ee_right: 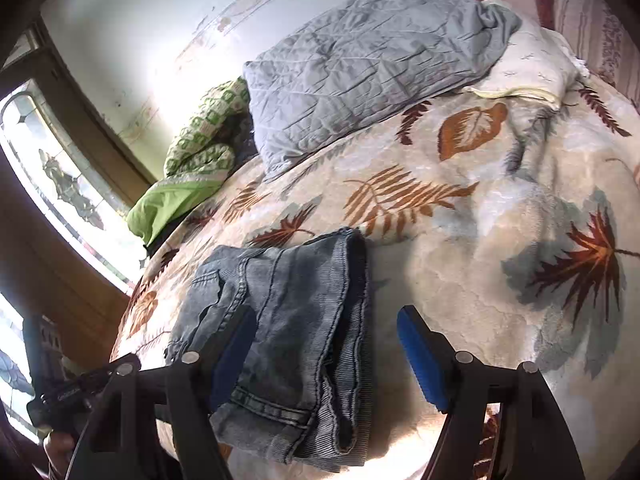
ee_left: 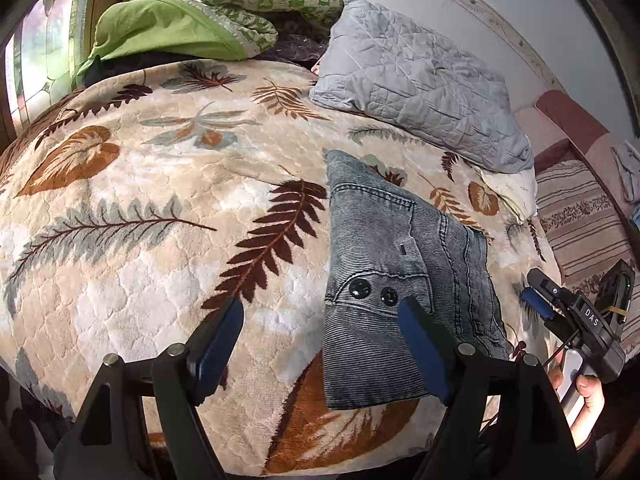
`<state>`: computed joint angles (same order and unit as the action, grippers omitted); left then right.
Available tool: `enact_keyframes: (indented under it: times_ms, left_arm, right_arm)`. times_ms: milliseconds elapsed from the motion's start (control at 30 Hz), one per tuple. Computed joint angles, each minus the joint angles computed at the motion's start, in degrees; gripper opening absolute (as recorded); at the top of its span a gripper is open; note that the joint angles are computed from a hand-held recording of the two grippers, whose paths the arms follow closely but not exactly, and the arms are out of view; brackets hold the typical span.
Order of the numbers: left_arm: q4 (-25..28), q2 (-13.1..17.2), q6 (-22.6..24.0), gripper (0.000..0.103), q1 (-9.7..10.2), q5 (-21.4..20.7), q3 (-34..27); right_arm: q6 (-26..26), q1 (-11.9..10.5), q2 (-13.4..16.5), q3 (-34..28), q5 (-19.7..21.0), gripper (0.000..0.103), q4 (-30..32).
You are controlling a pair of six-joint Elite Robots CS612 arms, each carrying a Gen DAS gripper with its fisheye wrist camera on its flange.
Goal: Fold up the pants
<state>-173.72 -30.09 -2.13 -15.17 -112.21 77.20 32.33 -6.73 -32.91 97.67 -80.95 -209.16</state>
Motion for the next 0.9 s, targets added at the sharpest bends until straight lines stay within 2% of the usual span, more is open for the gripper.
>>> enact_keyframes:
  times_ms: [67,133,233,333,500,700,800,900]
  left_arm:
    - [1.7,0.3,-1.6,0.080,0.52,1.0,-0.7]
    - [2.2,0.7,-4.1,0.080,1.26,-0.7,-1.3]
    - [2.7,1.0,-6.5,0.080,1.72,-1.8,-2.0]
    - [4.0,1.1,-6.2,0.080,1.88,-4.1,-2.5]
    - [4.0,2.0,-7.6,0.080,2.30,-8.7,-3.9]
    - [4.8,4.5,-13.3,0.081,3.25,-15.4,-7.6]
    - [8.6,5.6,-12.4,0.081,3.32,-17.9,-9.7]
    - [12.1,7.0,-12.9,0.081,3.38,-20.6,-12.4]
  right_arm:
    - [0.6,-0.4,0.1,0.5,-0.5,0.076,-3.6]
    - [0.9,-0.4,0.2,0.9,-2.0,0.076,-5.7]
    - [3.1,-0.9,0.3,1.1,-1.6,0.076,-4.9]
    - [5.3,-1.5,0.6,1.1,0.2,0.076,-4.3]
    - [5.7,-1.7,1.0,0.9,2.2,0.076,-4.3]
    - [5.6,-2.2,1.4,0.1,8.4,0.076,-0.8]
    - [8.9,-3.5,1.8,0.0,14.7,0.076,-0.8]
    - [9.8,-4.7,1.2,0.0,18.9,0.076,2.5]
